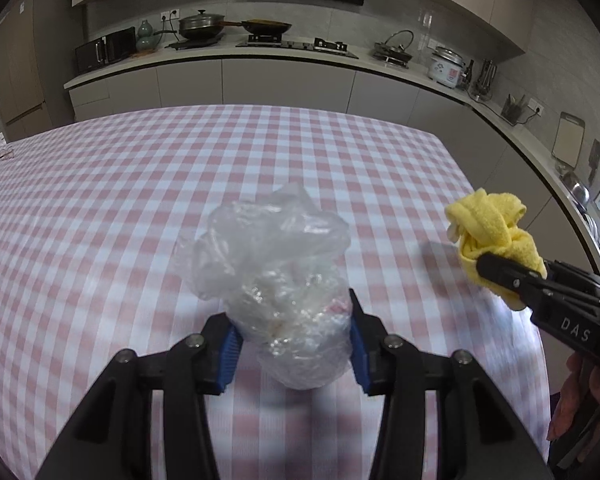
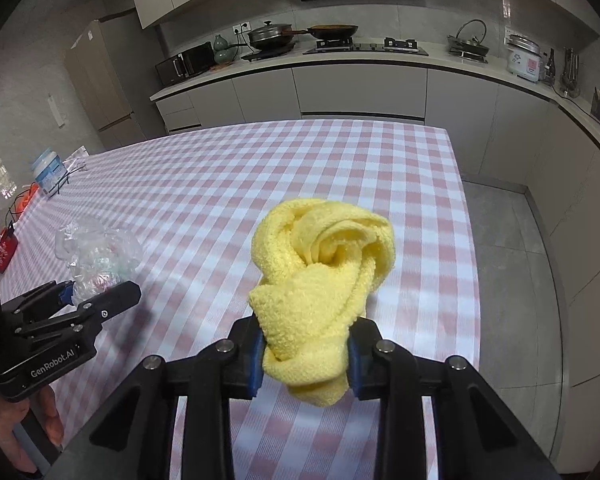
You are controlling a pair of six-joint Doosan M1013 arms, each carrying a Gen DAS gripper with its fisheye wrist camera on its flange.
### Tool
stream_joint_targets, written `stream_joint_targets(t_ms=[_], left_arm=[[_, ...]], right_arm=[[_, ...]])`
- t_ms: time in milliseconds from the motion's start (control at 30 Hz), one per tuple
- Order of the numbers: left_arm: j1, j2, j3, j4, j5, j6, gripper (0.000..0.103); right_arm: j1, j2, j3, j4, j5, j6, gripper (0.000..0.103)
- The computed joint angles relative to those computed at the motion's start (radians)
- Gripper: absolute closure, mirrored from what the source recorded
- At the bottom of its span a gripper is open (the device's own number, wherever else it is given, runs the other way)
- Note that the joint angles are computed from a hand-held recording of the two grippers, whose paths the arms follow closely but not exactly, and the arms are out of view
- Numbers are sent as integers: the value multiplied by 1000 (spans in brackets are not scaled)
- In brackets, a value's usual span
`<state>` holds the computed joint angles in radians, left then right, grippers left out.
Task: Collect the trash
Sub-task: 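Carry the plastic bag and yellow towel over the black bin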
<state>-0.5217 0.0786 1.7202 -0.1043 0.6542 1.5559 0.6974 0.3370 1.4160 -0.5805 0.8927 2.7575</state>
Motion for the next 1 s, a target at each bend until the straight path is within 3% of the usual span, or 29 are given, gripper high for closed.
stream_joint_targets(t_ms=[567,1000], left_arm=[[-63,-235,177,37,-1,7,56],[-144,-297,221,19,20,26,56]], right_arm=[[235,-105,91,-179,160,276,69],[359,-165,138,-221,316,412,69]])
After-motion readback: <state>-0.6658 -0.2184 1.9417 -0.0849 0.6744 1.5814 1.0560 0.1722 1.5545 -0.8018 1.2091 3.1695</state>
